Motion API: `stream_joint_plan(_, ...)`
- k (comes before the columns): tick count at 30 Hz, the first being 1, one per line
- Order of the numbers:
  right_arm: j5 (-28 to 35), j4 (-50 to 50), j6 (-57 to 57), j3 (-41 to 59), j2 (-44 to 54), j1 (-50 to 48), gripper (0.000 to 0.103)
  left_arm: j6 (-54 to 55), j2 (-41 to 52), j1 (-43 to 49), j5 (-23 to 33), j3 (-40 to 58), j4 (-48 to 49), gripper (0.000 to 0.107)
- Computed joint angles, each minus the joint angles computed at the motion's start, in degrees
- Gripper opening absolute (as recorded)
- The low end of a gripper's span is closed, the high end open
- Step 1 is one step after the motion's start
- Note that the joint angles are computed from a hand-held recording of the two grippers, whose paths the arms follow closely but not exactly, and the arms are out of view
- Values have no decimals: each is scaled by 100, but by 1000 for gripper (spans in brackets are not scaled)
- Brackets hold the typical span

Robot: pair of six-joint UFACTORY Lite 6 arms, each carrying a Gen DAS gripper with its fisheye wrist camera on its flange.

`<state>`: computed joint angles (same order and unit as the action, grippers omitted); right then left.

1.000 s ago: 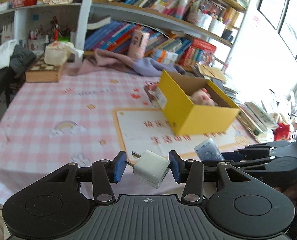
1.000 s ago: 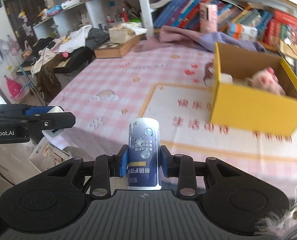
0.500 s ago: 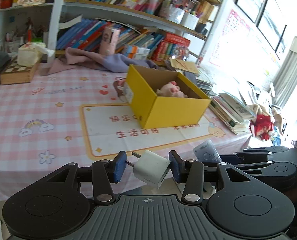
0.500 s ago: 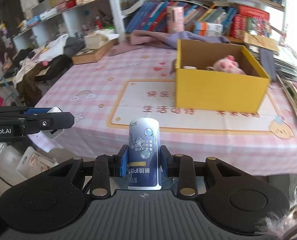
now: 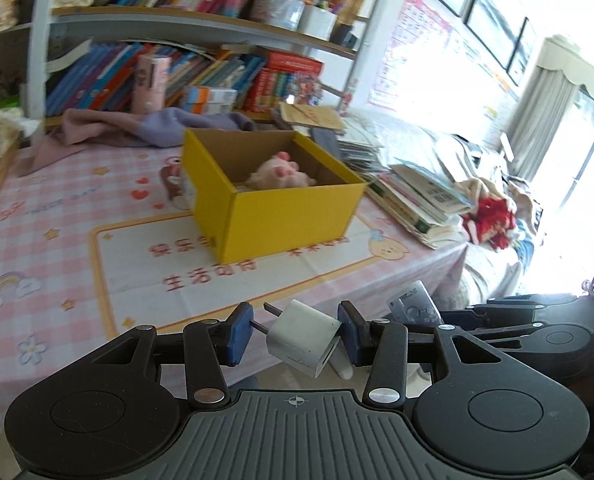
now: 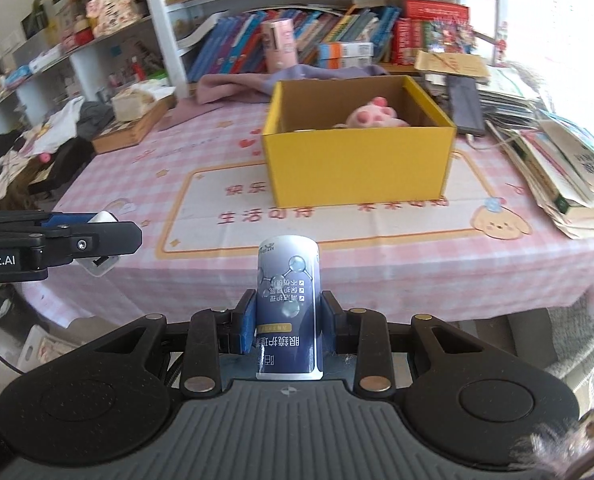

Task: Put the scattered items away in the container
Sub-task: 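Carry the charger and eye-drop bottle with both tools over the yellow box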

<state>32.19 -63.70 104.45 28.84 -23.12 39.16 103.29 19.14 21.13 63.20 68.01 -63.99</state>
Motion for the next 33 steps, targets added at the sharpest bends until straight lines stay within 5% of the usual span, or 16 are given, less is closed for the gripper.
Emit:
stream_joint_plan(22, 730, 931, -537, -492, -952, -295, 30, -42, 373, -947, 194, 209, -8, 45)
stream_joint_plan(27, 168, 1042, -1158, -495, -867, -1117, 30, -289, 764, -1319, 22, 611, -128, 45)
stream_joint_plan(33, -1531, 1279, -2809, 2, 5, -3089, 30, -596, 1218, -1838, -455, 1396, -346, 45)
